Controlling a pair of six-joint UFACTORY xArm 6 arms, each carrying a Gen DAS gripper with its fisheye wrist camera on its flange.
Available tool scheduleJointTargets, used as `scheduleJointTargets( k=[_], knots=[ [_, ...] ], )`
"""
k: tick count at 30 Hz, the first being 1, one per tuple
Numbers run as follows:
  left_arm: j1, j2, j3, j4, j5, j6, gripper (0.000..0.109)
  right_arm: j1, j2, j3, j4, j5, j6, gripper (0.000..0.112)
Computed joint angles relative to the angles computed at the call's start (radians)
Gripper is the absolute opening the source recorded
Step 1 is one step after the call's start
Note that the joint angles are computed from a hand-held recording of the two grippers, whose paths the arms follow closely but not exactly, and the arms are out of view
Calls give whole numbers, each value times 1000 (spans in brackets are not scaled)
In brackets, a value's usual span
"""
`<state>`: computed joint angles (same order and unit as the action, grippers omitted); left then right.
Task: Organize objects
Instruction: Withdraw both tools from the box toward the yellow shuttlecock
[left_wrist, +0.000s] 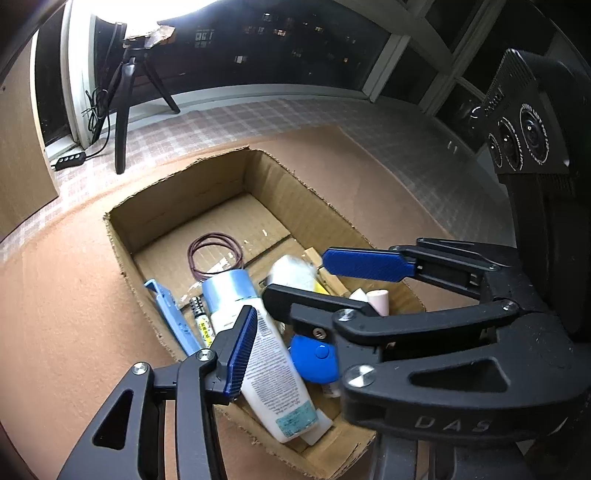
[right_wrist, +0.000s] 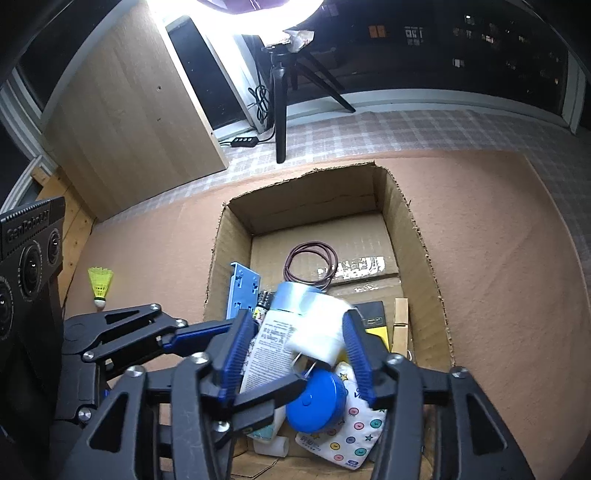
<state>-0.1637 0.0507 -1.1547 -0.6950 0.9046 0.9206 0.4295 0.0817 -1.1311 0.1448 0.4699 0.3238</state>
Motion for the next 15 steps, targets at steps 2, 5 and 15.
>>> scheduleJointTargets(
  k=[2, 5, 15],
  knots=[
    [9, -6, 4, 1, 3, 1, 48, 1, -2, 1, 2, 3, 1, 49],
    [31, -18, 13, -2, 11, 9, 48, 7, -12, 7, -24, 4, 29, 49],
    [127, -88, 74, 13, 7, 25, 48, 57, -35, 7, -142, 21, 145, 49]
  ],
)
